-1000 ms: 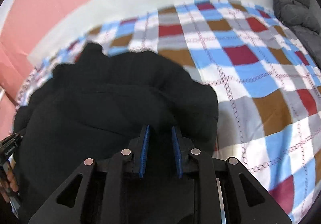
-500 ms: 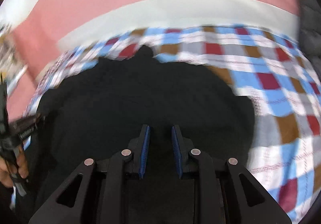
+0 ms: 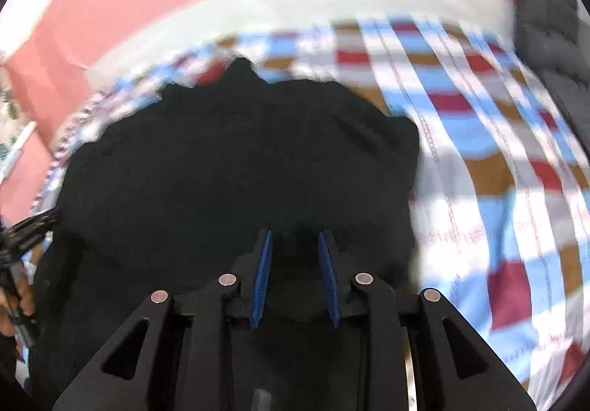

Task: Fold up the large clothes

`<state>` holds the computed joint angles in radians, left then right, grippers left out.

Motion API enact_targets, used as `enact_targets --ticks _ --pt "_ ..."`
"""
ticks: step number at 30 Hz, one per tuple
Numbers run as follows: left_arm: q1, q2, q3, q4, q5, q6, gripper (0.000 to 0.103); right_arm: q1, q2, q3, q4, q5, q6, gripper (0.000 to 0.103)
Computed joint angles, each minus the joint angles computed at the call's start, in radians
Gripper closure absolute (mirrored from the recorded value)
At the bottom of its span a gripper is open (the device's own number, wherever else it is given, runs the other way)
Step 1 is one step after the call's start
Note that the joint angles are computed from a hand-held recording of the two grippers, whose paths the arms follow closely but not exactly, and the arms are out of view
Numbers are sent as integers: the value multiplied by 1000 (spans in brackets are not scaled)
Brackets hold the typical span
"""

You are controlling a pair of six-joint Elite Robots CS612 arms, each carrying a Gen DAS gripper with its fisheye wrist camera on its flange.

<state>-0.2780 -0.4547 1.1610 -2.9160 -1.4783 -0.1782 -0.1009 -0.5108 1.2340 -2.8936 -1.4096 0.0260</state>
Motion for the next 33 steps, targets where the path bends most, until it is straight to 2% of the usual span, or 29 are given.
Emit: enact_targets --ticks 1,2,3,8,10,13,19,26,33 --pt "7 -2 5 35 -13 -16 82 -3 7 -13 55 1 -7 76" --pt "12 -7 14 53 -23 -21 82 -1 11 -22 100 -28 -5 76" --pt "15 -18 33 58 -21 -20 82 0 6 -15 103 -42 0 75" --pt "21 -98 170 -27 -23 -25 82 -7 -89 133 -53 24 27 71" --pt "20 -140 247 -94 -29 -16 80 -9 -132 204 -112 45 25 60" --pt "14 -196 353 -183 -34 6 70 -11 -193 314 -201 87 29 51" --pt "6 -285 535 -309 -59 26 65 -13 -276 493 -317 100 39 48" --pt "3 -349 670 -404 -77 -7 56 -13 -334 629 -380 115 36 46" --pt "5 -369 738 -433 -61 -46 51 -21 -344 696 -395 135 63 43"
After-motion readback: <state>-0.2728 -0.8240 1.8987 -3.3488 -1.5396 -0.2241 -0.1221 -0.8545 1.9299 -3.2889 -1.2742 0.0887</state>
